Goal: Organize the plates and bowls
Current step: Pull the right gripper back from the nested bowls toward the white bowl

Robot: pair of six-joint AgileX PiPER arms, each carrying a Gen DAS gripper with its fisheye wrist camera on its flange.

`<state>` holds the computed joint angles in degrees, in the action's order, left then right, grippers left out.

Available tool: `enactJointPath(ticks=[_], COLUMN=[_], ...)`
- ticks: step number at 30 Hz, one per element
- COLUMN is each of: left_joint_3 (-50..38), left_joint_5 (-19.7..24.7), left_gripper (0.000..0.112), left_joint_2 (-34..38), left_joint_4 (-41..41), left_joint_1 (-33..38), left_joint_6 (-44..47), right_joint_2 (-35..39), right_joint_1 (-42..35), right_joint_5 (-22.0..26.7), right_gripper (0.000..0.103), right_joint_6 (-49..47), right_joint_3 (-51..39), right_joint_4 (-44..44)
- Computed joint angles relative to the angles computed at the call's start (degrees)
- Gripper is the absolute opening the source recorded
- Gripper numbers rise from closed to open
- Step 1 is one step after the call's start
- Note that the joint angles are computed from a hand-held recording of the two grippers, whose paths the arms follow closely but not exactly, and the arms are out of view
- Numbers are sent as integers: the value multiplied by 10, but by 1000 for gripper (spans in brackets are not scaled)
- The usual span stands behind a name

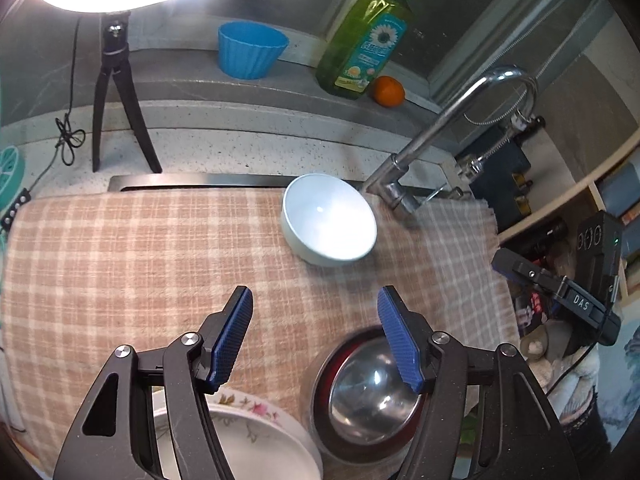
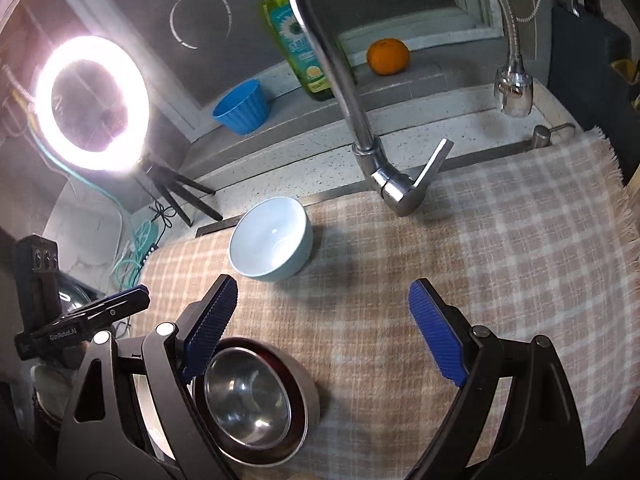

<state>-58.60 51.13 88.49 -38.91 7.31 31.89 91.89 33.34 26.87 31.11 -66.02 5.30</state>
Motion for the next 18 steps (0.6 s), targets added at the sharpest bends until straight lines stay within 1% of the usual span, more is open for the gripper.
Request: enactJointPath(ticks=[2,5,8,13,15,16,17,18], left_joint_3=[-16,-40,-73,-125,-135,-142,-146,-153], left_joint_5=[-8,-18,-22,-5,-8,-7,-5,-5], left_gripper=[64,64,64,63,62,62,60,58], left_joint_2=[24,58,97,163,176,184,190,197], left_joint_4=[1,9,29,20,23,20,17,17], left_joint_1=[-6,-19,-30,-29,-32,-33,-33,-35], left_joint_6=[-9,-27,-55,-72,-83,-84,-84,-88], right_joint_2=[16,43,76,135,154,164,176,185], right_joint_1=[-19,-33,-37,-48,-49,-50,-51,-53], right_joint_5=[-5,-2,12,37,46,51,58,64], right_gripper=[90,90,90,90,89,88,86,82], right_joint_6=[-53,-101,-124,-178,-189,-197,-206,-212], right_joint_3=[-7,-29,-63,-122,-143,-154,-167,-178], right_joint_4=[54,99,116,165,175,183,192,199])
